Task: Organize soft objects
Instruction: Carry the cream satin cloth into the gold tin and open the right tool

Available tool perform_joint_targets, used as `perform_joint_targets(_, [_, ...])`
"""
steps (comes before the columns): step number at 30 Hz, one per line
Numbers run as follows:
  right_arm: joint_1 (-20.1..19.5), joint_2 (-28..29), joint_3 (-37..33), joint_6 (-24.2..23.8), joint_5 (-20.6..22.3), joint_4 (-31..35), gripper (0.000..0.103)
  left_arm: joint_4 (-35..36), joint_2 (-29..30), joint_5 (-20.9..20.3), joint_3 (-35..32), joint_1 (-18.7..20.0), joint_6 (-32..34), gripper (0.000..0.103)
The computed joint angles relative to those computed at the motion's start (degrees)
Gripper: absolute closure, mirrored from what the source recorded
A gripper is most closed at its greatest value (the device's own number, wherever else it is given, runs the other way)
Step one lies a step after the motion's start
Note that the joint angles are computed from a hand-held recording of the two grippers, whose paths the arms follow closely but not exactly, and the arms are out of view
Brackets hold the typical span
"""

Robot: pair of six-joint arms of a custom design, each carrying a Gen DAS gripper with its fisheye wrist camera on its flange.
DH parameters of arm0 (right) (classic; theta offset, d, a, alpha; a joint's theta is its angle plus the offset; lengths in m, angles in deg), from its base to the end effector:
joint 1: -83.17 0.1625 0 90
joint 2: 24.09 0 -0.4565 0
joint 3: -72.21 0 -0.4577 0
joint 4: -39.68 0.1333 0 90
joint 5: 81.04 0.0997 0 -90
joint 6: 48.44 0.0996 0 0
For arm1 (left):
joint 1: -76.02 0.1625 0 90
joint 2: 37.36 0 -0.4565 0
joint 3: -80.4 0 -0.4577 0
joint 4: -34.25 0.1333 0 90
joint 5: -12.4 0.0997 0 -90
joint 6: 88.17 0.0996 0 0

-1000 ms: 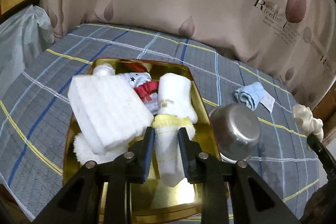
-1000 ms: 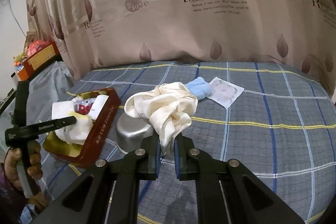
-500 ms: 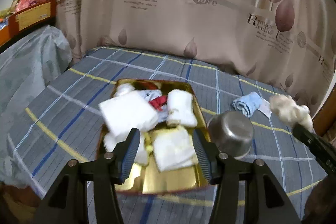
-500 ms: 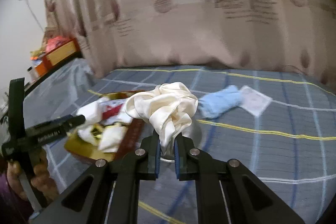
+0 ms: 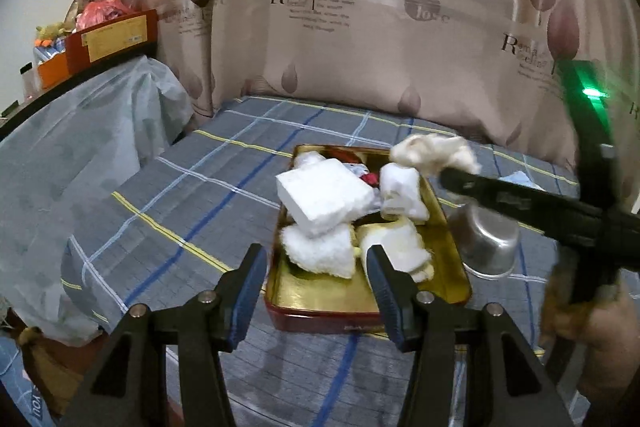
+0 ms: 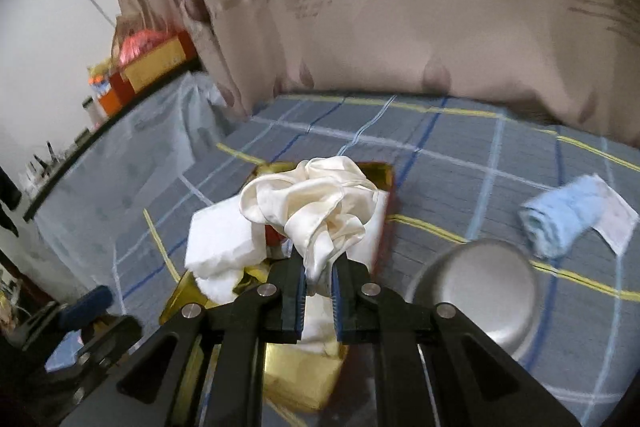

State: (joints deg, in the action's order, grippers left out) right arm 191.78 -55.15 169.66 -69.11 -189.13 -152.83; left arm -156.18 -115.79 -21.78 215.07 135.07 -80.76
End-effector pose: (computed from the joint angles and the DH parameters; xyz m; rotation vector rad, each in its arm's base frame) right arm 0.3238 -0.6409 -0.0391 0.7726 -2.5805 0.8693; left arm -0.0497 -0.5023 0.2586 0.2652 2.1460 -1.0686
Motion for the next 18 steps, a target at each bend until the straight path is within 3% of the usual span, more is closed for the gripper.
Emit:
perform_joint_targets(9, [0.7,6.3,-8.0,1.0,-4.0,6.3,0.093,6.1,-1.0,-0.1,-1.6,2.3,-3.4,0.050])
perform_joint_targets(18, [1.5,8.0,-9.1,-0.2,-5.1,8.3,0.090,9.1,-1.3,0.6,-2.1,3.1,-5.8,0.050])
